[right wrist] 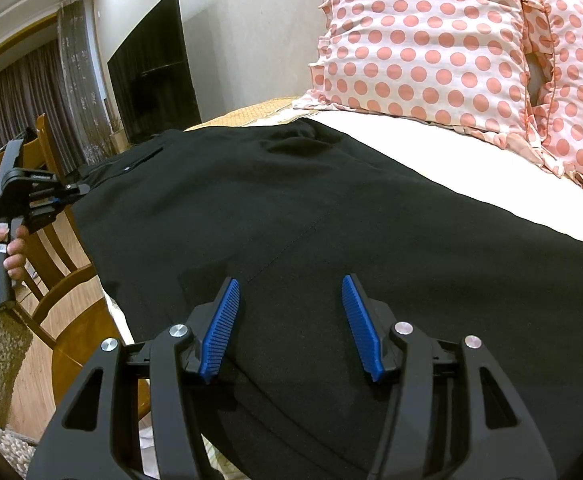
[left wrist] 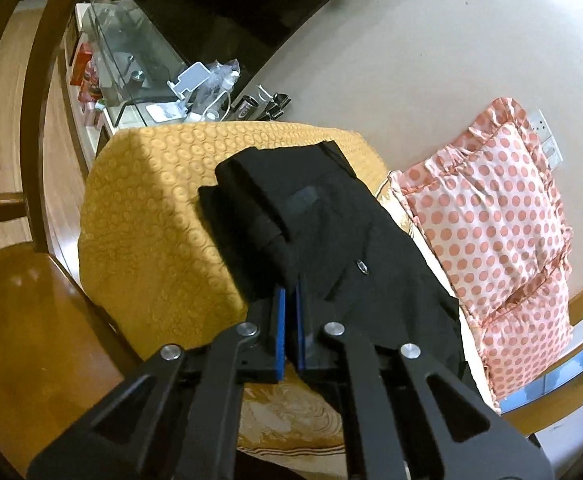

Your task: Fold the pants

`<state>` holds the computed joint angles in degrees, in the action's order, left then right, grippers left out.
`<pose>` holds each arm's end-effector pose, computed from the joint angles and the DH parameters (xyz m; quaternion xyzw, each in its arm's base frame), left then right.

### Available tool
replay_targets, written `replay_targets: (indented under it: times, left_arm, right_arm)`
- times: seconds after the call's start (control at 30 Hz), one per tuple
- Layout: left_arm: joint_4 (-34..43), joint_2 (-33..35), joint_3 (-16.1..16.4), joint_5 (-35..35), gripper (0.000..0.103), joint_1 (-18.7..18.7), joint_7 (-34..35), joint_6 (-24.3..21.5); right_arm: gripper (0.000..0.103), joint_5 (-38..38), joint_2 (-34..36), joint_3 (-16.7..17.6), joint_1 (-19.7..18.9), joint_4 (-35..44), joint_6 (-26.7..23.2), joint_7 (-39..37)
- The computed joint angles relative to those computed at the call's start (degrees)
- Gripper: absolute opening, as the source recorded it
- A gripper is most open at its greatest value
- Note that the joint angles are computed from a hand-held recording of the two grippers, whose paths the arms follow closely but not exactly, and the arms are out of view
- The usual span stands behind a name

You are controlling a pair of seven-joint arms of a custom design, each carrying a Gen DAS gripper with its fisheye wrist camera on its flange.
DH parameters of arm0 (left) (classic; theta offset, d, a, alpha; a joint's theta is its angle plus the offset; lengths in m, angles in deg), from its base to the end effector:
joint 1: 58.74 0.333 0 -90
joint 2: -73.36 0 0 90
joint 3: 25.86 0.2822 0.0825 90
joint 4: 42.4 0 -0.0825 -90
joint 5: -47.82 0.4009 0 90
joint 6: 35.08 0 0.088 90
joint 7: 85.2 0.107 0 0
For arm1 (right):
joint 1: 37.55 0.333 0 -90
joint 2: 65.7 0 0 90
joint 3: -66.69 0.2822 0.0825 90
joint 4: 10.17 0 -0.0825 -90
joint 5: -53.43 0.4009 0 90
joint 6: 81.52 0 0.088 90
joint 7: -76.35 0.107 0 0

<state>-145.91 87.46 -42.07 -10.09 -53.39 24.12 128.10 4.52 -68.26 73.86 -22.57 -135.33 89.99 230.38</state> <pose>0.6662 -0.0686 0.4427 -0.7299 0.4944 -0.4709 0.0312 0.5143 0.2679 0.4470 -0.6558 0.6141 -0.2398 0.3679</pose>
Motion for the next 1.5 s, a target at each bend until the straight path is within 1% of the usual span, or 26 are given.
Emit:
replay_targets:
  times: [0.1, 0.13, 0.17, 0.2, 0.23, 0.33, 0.4, 0.47, 0.5, 0.57, 0.63, 0.7, 0.77, 0.8, 0.87, 0.93, 1.0, 1.1, 1.13, 1.27, 1.37, 1.43, 1.47, 1.5]
  left_arm:
    - [0.2, 0.1, 0.0, 0.6, 0.01, -0.1, -0.6, 0.3]
    - [-0.3, -0.3, 0.0, 0.5, 0.013, -0.2, -0.6, 1.2]
    - [-0.7, -0.7, -0.1, 0.5, 0.024, -0.4, -0.8, 2.3]
    - [-1.1, -1.0, -0.3, -0.4, 0.031, -0.3, -0.5, 3.4]
    - [-1.2, -1.1, -0.2, -0.5, 0.033, -0.3, -0.9, 3.9]
    - [-0.7, -0.6, 0.1, -0.5, 0.034, 0.1, -3.2, 3.7]
    - [0.1, 0.2, 0.0, -1.2, 0.033, 0.8, -3.2, 2.0]
    - [0.3, 0.4, -0.3, -1.7, 0.034, 0.8, -2.6, 2.4]
    - [0.5, 0.5, -0.4, -1.8, 0.034, 0.9, -2.3, 2.0]
    - [1.0, 0.7, -1.0, -4.4, 0.034, 1.7, -0.7, 0.5]
    - [1.2, 0.7, -0.9, -4.8, 0.034, 1.3, -0.4, -0.2]
    - [1.0, 0.5, -0.8, -5.2, 0.038, 0.9, -0.2, -0.6]
    - [0.7, -0.1, -0.9, -7.4, 0.042, 1.0, 1.1, -1.6]
    - [0.7, -0.3, -0.9, -8.8, 0.042, 1.1, 1.9, -2.8]
    - [0.4, -0.8, -0.7, -13.6, 0.042, 1.6, 4.3, -5.8]
    - [0.2, -1.0, -0.3, -19.8, 0.042, 2.2, 7.3, -11.3]
    - [1.3, 0.1, 0.6, -22.4, 0.042, 1.8, 8.6, -16.2]
    - [3.0, 1.1, 2.1, -17.9, 0.041, -0.9, 6.6, -12.4]
    - [3.8, 1.7, 2.4, -16.4, 0.041, -1.5, 5.4, -10.3]
    - [7.1, 4.6, 3.0, -7.6, 0.041, -2.3, -2.3, -4.3]
    - [9.9, 6.7, 2.3, -2.9, 0.042, -1.4, -6.3, -4.7]
    - [11.0, 7.7, 2.1, 2.0, 0.046, -2.1, -8.9, -3.6]
    - [10.8, 7.6, 1.8, 3.4, 0.049, -2.0, -9.5, -3.1]
    - [10.8, 7.7, 1.5, 4.9, 0.05, -1.9, -10.4, -2.6]
  right_arm:
    - [0.056, 0.2, 0.0, 0.0, 0.0, 0.0, 0.1, -0.2]
    - [0.056, 0.1, 0.1, 0.0, 0.0, 0.1, 0.1, -0.1]
    - [0.056, -0.1, 0.1, 0.0, 0.0, 0.1, 0.1, 0.2]
    - [0.056, -0.1, 0.1, 0.0, 0.0, 0.1, 0.0, 0.1]
    - [0.056, -0.2, 0.0, 0.0, 0.1, 0.1, -0.1, 0.1]
    - [0.056, -0.2, 0.1, 0.0, 0.1, 0.2, -0.1, 0.1]
    - [0.056, -0.2, 0.0, 0.0, 0.1, 0.1, -0.1, 0.1]
    - [0.056, -0.1, 0.0, 0.0, 0.1, 0.1, 0.0, 0.1]
    - [0.056, -0.1, 0.0, 0.0, 0.1, 0.1, -0.1, 0.0]
    - [0.056, -0.2, 0.0, 0.0, 0.1, 0.1, 0.0, 0.1]
    - [0.056, -0.3, 0.0, 0.0, 0.1, 0.1, 0.0, 0.2]
    - [0.056, -0.3, 0.0, 0.0, 0.1, 0.1, 0.0, 0.1]
    - [0.056, -0.1, 0.0, 0.0, 0.1, 0.1, 0.0, 0.0]
    - [0.056, -0.2, 0.0, 0.0, 0.1, 0.1, 0.0, 0.1]
    - [0.056, -0.5, 0.0, 0.0, 0.0, 0.1, 0.0, 0.3]
    - [0.056, -0.7, 0.0, 0.0, 0.0, 0.1, 0.0, 0.5]
    - [0.056, -0.8, 0.1, 0.0, 0.0, 0.3, 0.0, 0.6]
    - [0.056, -0.9, 0.1, -0.1, 0.0, 0.3, 0.0, 0.8]
    - [0.056, -1.0, 0.2, -0.1, 0.1, 0.3, 0.0, 0.8]
    - [0.056, -1.5, 0.3, -0.2, 0.1, 0.6, 0.1, 1.3]
    - [0.056, -1.8, 0.4, -0.3, 0.2, 0.7, -0.1, 1.6]
    - [0.056, -1.7, 0.3, -0.3, 0.3, 0.7, -0.1, 1.5]
    - [0.056, -1.9, 0.3, -0.3, 0.3, 0.7, -0.3, 1.5]
    - [0.056, -2.3, 0.2, -0.2, 0.3, 0.7, -0.7, 1.6]
